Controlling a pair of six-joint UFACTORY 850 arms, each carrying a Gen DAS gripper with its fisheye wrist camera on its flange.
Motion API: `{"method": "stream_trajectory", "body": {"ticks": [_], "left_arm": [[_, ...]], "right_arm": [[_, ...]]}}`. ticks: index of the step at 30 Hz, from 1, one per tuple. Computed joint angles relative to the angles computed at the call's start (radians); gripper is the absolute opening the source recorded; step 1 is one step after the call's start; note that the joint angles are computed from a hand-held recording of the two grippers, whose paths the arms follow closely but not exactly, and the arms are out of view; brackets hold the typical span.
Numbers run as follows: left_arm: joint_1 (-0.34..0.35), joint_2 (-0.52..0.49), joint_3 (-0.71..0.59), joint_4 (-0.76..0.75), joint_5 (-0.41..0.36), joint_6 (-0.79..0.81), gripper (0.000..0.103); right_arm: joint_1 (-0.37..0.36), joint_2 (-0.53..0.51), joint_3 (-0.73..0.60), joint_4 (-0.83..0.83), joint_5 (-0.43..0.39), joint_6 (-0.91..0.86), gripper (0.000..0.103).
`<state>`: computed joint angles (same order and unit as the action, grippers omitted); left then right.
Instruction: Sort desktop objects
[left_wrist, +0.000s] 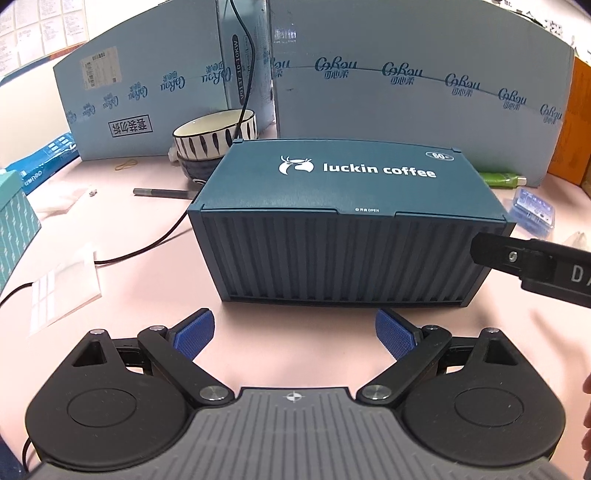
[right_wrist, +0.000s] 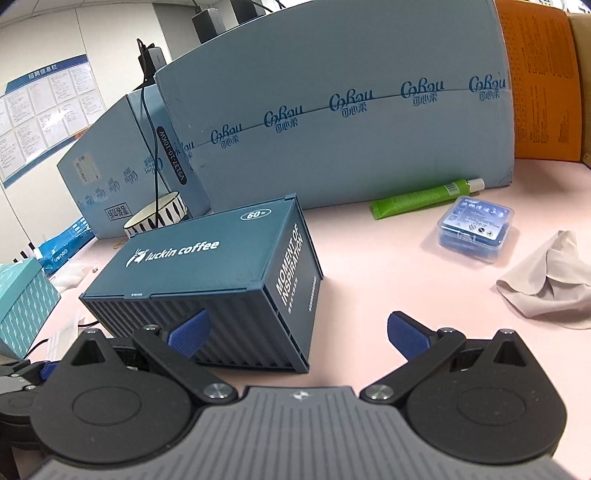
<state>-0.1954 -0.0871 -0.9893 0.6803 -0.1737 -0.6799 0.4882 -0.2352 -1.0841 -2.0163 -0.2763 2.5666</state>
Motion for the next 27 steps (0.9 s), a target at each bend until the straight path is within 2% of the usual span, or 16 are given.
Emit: {"method": "stream_trajectory", "body": {"ticks": [7, 9, 12, 14, 17, 22, 27], "left_arm": [[-0.015, 0.004, 0.009, 0.110, -0.016, -0.098, 0.094], [-0.014, 0.002, 0.007, 0.055, -0.017, -0.040, 0.094], [-0.011, -0.008, -0.008, -0.109, -0.040, 0.118, 0.094], [-0.008, -0.013, -0.013, -0.156, -0.051, 0.150, 0.094], [-0.008, -0.021, -0.021, -0.152, -0.068, 0.136, 0.094], [-0.008, -0.026, -0.023, -0.158, -0.076, 0.136, 0.093], [-0.006, -0.036, -0.030, -0.197, -0.079, 0.170, 0.093]], "right_arm": [[0.000, 0.010, 0.012, 0.002, 0.006, -0.003, 0.103], [0.001, 0.012, 0.015, 0.011, 0.006, -0.013, 0.103], [-0.001, 0.014, 0.017, 0.029, 0.011, -0.028, 0.103], [-0.001, 0.013, 0.016, 0.069, 0.011, -0.068, 0.103], [0.002, 0.009, 0.006, 0.200, -0.001, -0.215, 0.103], [-0.001, 0.006, 0.004, 0.264, -0.003, -0.279, 0.103], [-0.002, -0.001, -0.008, 0.387, -0.006, -0.420, 0.103]]}}
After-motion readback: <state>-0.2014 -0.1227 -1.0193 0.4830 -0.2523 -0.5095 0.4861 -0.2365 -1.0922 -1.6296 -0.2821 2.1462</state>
